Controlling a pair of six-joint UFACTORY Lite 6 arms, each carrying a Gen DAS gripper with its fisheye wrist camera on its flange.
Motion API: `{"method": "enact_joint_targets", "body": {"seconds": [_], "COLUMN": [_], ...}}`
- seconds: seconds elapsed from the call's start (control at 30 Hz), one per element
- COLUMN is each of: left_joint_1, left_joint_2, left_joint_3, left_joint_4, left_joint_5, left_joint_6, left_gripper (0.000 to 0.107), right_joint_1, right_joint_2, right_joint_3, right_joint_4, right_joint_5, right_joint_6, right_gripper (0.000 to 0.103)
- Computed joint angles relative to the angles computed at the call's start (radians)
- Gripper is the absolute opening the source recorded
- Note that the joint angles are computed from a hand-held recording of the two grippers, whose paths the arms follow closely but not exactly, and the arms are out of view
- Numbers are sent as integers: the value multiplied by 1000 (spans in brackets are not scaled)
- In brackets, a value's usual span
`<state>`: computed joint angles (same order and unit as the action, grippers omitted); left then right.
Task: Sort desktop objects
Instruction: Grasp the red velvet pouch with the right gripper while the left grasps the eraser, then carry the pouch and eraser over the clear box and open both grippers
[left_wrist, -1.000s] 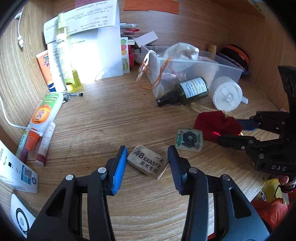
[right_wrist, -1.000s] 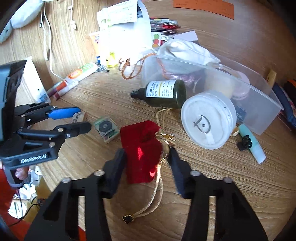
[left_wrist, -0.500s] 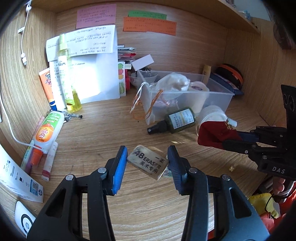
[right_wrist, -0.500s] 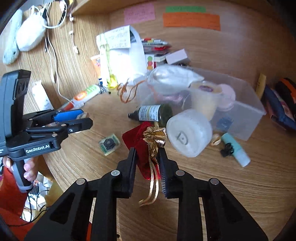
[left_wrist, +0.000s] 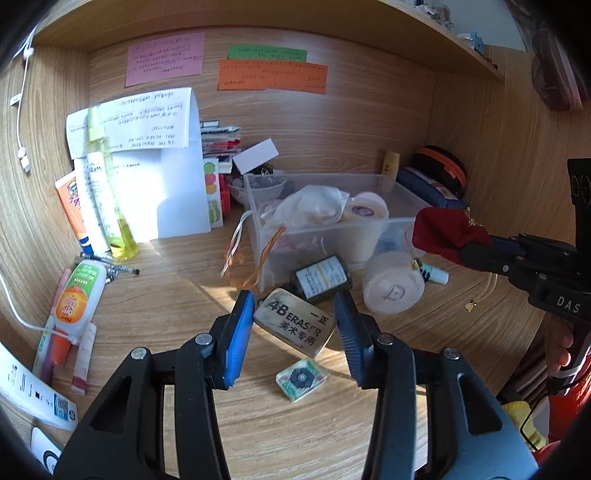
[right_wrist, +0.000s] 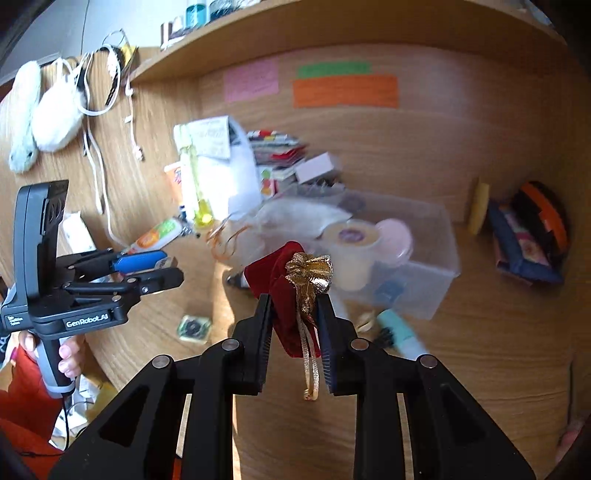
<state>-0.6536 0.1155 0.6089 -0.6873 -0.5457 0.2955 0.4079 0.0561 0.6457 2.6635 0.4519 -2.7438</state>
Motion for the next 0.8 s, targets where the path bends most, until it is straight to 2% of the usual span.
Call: {"method": "enact_joint_targets", "body": {"seconds": [0.4, 0.6, 0.8], "left_joint_1": [19, 37, 79], "left_joint_2": [110, 166, 217], "left_joint_3": [229, 336, 469], "left_joint_4": [-15, -11, -49], "left_joint_5": [58, 85, 152], "left_joint_6": [87, 111, 181], "left_gripper": [45, 45, 45], "right_joint_1": [-173, -218, -238], "right_joint_2": [18, 90, 179], "right_joint_3": [135, 239, 372], "right_joint_4": [-231, -335, -482], "right_joint_5": [-2, 2, -5], "right_joint_6": [190, 281, 420], "right_gripper": [21, 21, 21]}}
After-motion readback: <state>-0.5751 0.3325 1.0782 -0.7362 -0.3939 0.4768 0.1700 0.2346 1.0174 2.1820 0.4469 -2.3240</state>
